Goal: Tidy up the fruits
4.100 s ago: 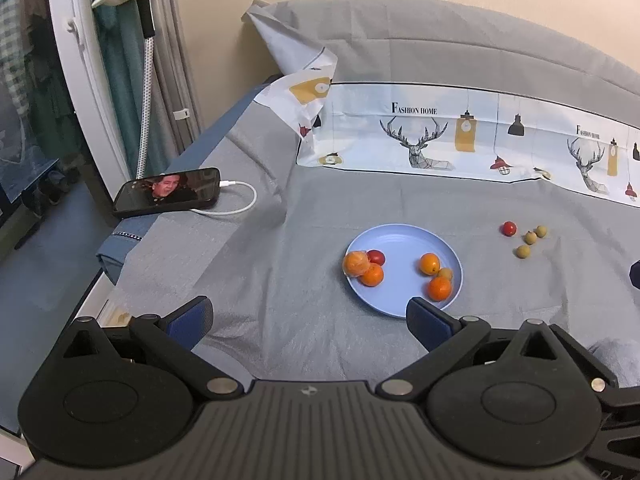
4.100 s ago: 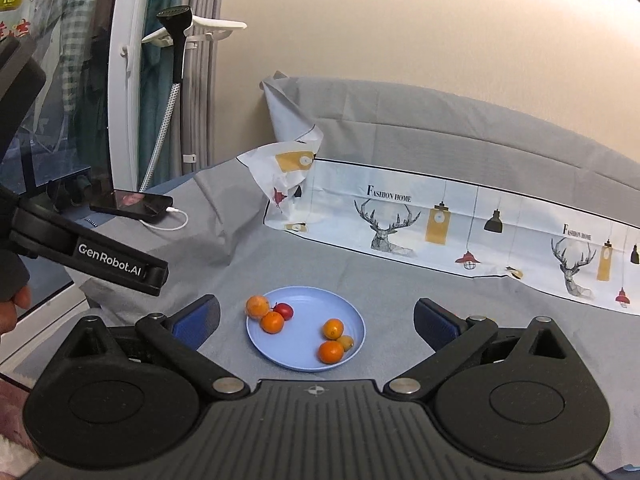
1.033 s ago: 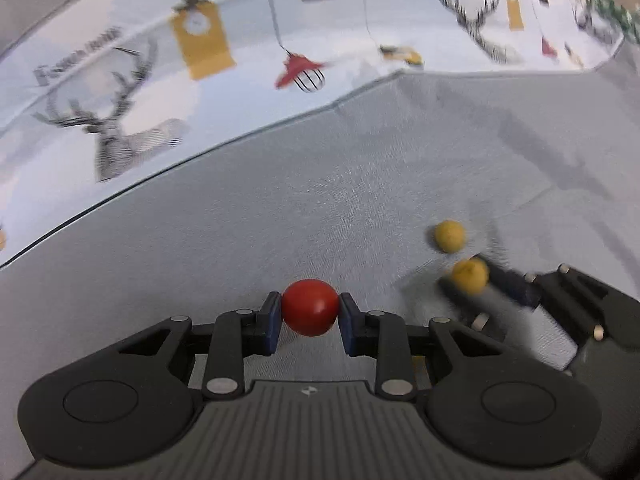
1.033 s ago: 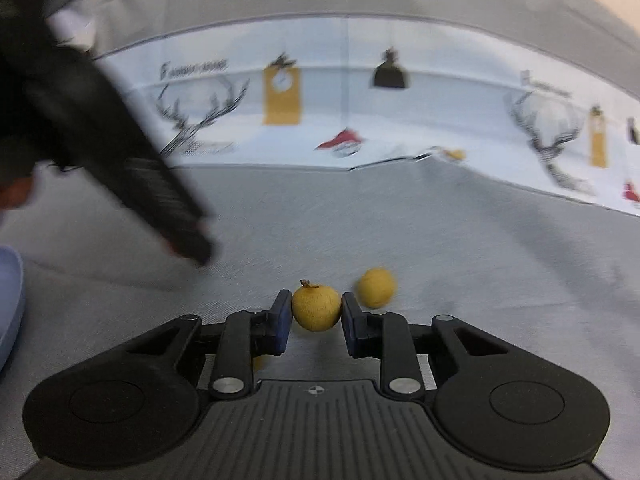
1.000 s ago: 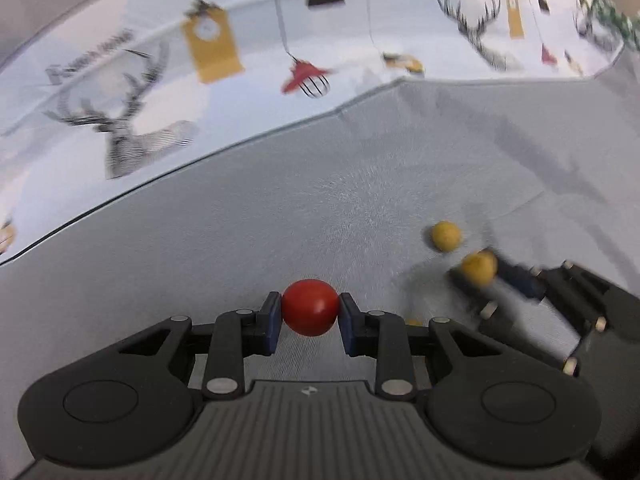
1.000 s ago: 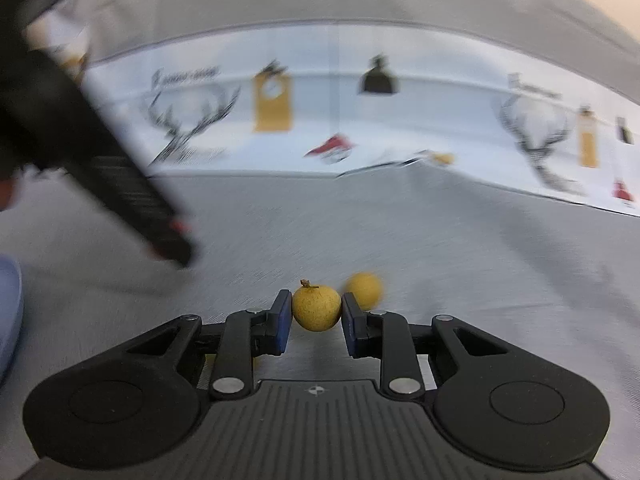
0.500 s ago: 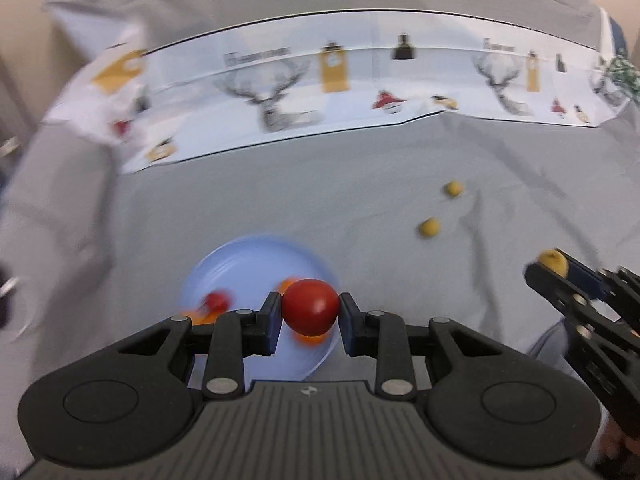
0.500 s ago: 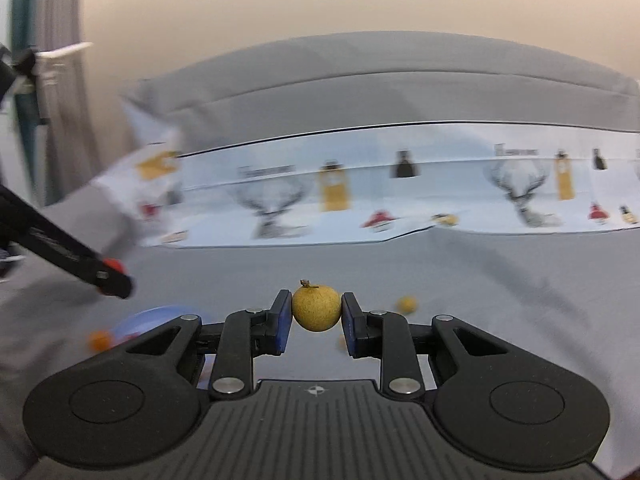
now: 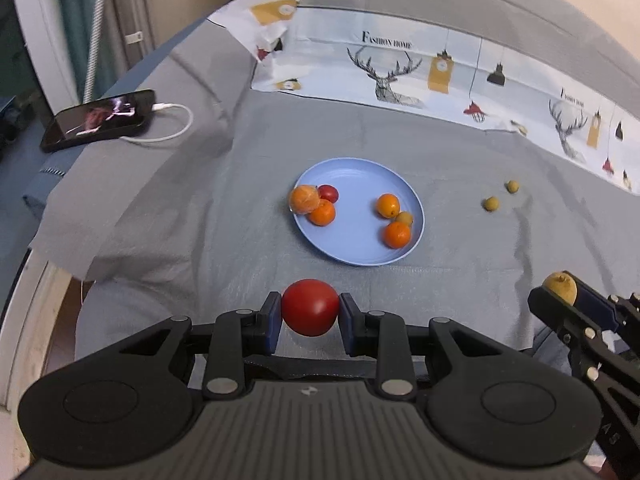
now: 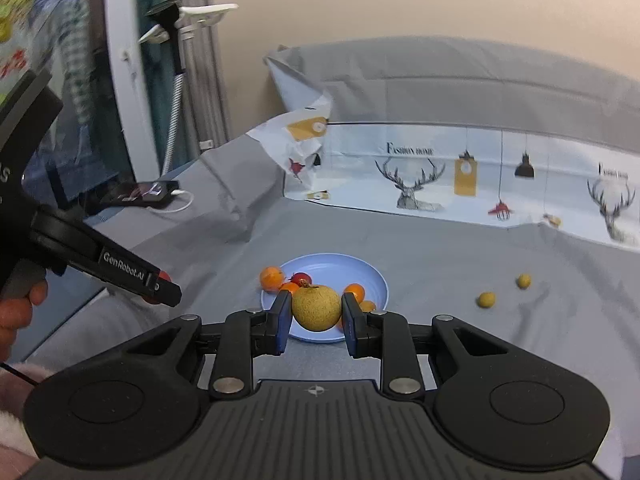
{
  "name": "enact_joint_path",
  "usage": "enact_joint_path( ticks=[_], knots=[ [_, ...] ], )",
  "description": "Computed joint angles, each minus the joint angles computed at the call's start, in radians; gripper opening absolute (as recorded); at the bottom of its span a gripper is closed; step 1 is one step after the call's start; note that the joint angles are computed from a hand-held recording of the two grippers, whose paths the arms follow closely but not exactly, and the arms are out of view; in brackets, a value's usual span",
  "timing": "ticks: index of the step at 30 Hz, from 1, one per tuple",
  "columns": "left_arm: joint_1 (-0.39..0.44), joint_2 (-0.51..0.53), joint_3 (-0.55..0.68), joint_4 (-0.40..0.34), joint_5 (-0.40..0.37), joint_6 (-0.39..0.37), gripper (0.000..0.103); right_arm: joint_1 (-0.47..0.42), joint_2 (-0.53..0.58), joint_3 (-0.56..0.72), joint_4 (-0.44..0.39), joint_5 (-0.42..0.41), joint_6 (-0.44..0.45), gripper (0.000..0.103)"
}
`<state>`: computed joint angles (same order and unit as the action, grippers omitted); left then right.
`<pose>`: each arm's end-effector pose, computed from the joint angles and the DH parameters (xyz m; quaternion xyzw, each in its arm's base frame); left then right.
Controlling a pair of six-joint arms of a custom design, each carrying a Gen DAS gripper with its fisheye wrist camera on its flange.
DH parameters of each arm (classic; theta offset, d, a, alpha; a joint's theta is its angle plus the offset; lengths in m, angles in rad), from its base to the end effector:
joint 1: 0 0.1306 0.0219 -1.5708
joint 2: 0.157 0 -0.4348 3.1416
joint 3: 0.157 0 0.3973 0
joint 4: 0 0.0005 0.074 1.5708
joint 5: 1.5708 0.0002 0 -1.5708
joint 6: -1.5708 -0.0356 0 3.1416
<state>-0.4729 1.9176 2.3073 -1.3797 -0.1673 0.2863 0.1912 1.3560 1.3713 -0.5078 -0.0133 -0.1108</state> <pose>0.5892 -0.2953 0.5710 0.0651 0.9529 -0.0314 0.2947 0.4816 0.0932 0.5188 -0.0379 0.8573 0.0829 0.5067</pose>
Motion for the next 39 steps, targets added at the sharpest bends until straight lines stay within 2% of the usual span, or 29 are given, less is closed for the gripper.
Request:
enact_joint_path(
  ticks=[5,11,21,39],
  knots=[
    [-0.007,-0.065,-0.091,0.080,0.011,-0.020,0.033,0.033,-0.025,-0.013,-0.002,0.055,0.021,0.028],
    [-0.013,-0.083,-0.125,0.131,0.022,-0.041,0.033,0.050,-0.030,-0.011,-0.015,0.107,0.018,0.028],
    [0.010,-0.083,-0.138,0.139,0.054,-0.023,0.033,0.068,-0.004,0.021,-0.053,0.129,0.034,0.028],
    [0.036,-0.023,-0.071,0.096,0.091,-0.017,0.033,0.065,0.056,0.082,-0.114,0.115,0.059,0.028]
  ],
)
